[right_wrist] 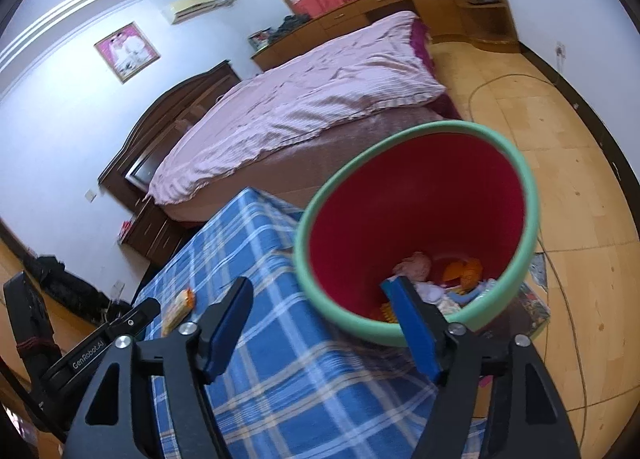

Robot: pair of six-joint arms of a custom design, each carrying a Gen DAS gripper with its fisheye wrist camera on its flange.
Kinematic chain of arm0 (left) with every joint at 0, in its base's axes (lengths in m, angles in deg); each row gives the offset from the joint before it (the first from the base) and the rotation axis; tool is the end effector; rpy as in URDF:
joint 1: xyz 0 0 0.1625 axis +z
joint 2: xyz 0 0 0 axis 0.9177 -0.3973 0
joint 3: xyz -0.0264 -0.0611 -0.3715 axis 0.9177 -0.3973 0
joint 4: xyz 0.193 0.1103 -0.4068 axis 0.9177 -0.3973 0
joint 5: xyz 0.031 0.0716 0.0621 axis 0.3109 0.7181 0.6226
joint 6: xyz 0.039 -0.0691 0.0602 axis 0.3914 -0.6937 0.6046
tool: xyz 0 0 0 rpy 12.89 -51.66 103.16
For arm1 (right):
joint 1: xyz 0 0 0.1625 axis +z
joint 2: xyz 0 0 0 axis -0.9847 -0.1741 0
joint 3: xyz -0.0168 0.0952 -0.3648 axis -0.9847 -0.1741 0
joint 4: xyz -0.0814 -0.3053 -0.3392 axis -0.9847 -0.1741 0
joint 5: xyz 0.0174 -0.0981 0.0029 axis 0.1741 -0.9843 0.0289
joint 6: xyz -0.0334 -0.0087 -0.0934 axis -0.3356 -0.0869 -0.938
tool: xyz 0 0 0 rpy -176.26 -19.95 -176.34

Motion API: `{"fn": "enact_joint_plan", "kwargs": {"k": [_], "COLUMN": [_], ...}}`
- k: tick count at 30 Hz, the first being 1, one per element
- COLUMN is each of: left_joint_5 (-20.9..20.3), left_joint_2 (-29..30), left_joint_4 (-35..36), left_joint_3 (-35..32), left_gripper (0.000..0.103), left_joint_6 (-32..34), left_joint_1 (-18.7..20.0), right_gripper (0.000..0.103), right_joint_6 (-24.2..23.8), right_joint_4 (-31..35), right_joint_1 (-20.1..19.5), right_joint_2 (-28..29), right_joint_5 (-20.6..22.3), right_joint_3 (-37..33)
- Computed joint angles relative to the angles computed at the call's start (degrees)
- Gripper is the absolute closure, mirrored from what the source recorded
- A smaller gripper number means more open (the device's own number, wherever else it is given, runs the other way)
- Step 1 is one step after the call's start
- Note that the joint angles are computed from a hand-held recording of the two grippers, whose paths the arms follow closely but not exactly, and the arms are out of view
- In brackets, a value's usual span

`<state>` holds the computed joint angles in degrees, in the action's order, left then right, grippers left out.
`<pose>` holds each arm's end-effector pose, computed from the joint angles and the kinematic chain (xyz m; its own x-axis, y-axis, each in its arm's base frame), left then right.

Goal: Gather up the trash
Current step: 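Grasp the green figurine keychain with the left tool while the right tool returns over the table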

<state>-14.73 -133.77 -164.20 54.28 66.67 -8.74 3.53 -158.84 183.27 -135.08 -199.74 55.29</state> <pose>-0.2342 -0.7014 0.1790 -0.8163 0.4018 -0.4150 0.5585 0.7326 -0.3891 0.2032 -0.5588 0.1890 -0.8787 0.4260 0.2153 0.0115 0.4699 -0.8826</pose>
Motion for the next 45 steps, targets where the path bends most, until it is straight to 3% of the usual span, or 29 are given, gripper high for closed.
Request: {"fn": "enact_joint_plan", "kwargs": {"k": [11, 28, 34, 37, 45], "left_joint_5": [4.72, 9.53, 9.71, 8.93, 7.50], "left_joint_2": [-2.61, 1.75, 4.33, 5.04, 4.94], "left_joint_4": [-0.55, 4.23, 6.05, 6.30, 8.69], "left_joint_3": [-0.22, -7.15, -10.34, -11.18, -10.90], "left_gripper": [0.069, 0.063, 0.063, 0.058, 0.057], "left_joint_6": [0.36, 0.23, 1.21, 1.69, 2.22], "left_joint_1": [3.65, 9.45, 10.69, 11.10, 11.09], "right_gripper": [0.027, 0.027, 0.027, 0.027, 0.027], "right_joint_6": [-2.61, -1.63, -1.07, -0.93, -0.67], "right_joint_4": [6.66, 15.70, 18.33, 19.42, 21.39], "right_joint_1": [2.64, 3.06, 2.60, 2.39, 1.91], "right_joint_2": [7.36, 14.43, 16.08, 16.72, 17.78], "right_joint_5": [0.80, 0.83, 0.75, 0.87, 1.53], "right_joint_3": [-8.36, -16.76, -19.07, -20.01, -21.57]}}
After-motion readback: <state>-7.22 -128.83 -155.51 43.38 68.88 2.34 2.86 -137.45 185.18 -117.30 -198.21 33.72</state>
